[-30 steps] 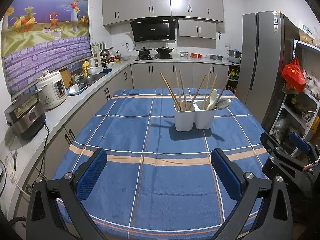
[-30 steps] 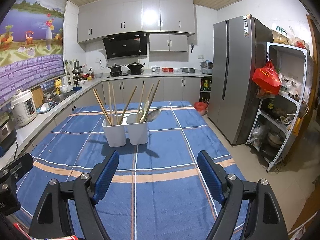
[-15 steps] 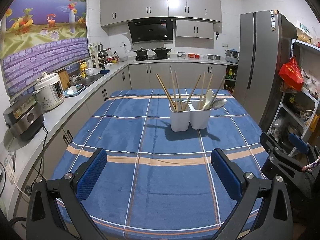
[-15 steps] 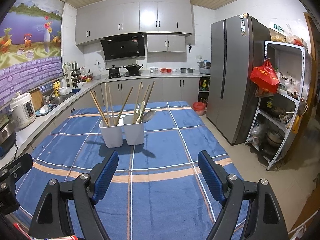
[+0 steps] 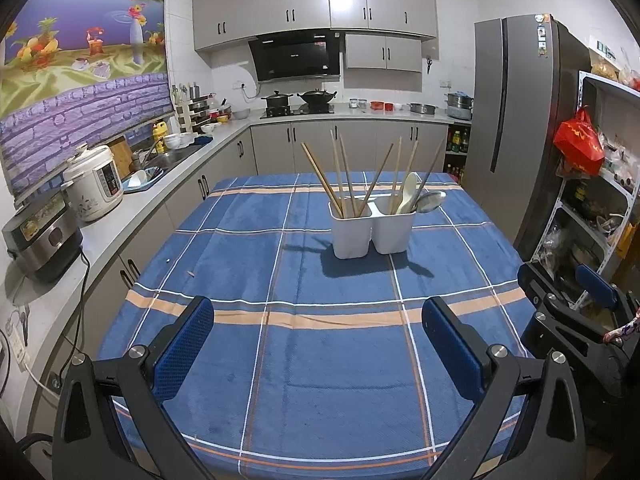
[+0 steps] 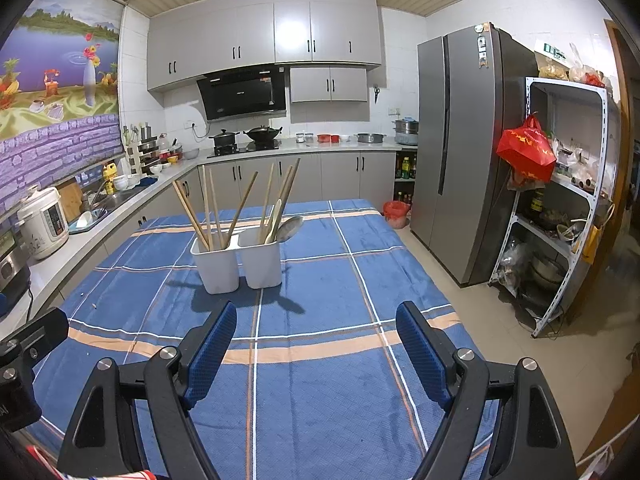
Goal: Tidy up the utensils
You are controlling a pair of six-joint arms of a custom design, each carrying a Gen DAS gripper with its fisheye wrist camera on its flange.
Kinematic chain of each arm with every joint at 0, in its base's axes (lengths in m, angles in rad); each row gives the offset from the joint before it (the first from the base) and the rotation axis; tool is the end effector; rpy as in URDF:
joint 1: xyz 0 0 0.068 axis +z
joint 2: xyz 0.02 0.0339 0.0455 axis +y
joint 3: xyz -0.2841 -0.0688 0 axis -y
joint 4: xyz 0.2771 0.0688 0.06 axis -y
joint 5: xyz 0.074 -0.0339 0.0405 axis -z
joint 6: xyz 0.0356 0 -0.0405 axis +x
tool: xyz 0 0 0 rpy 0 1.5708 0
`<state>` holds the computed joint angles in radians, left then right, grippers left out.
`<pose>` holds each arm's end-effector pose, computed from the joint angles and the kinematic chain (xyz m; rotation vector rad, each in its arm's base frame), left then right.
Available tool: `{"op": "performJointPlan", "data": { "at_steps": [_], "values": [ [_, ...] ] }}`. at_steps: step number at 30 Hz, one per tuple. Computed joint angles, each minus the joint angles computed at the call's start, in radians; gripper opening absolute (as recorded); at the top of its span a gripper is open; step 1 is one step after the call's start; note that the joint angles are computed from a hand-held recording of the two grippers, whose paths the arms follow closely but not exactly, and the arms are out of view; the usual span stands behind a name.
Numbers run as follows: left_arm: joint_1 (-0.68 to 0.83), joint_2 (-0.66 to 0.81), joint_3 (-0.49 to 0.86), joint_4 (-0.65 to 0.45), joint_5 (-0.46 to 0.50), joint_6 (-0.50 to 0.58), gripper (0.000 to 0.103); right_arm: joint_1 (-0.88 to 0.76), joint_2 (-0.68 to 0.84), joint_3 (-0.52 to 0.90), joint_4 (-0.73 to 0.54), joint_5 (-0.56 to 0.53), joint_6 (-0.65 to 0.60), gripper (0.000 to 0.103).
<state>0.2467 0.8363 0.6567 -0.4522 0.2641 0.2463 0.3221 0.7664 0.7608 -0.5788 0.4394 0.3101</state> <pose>0.1966 0.0399 0.2699 0.1460 2.1726 -0.0109 0.1768 0.0430 0.3104 0.2372 2.0815 -0.0939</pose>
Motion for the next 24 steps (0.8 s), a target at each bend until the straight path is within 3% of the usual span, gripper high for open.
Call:
{"op": "performJointPlan", "data": {
  "at_steps": [24],
  "values": [
    [-0.012, 0.066, 0.005, 0.005, -0.006, 0.0, 0.103, -0.042, 0.041, -0.015, 0.011, -0.077, -0.017, 0.086]
  ]
}}
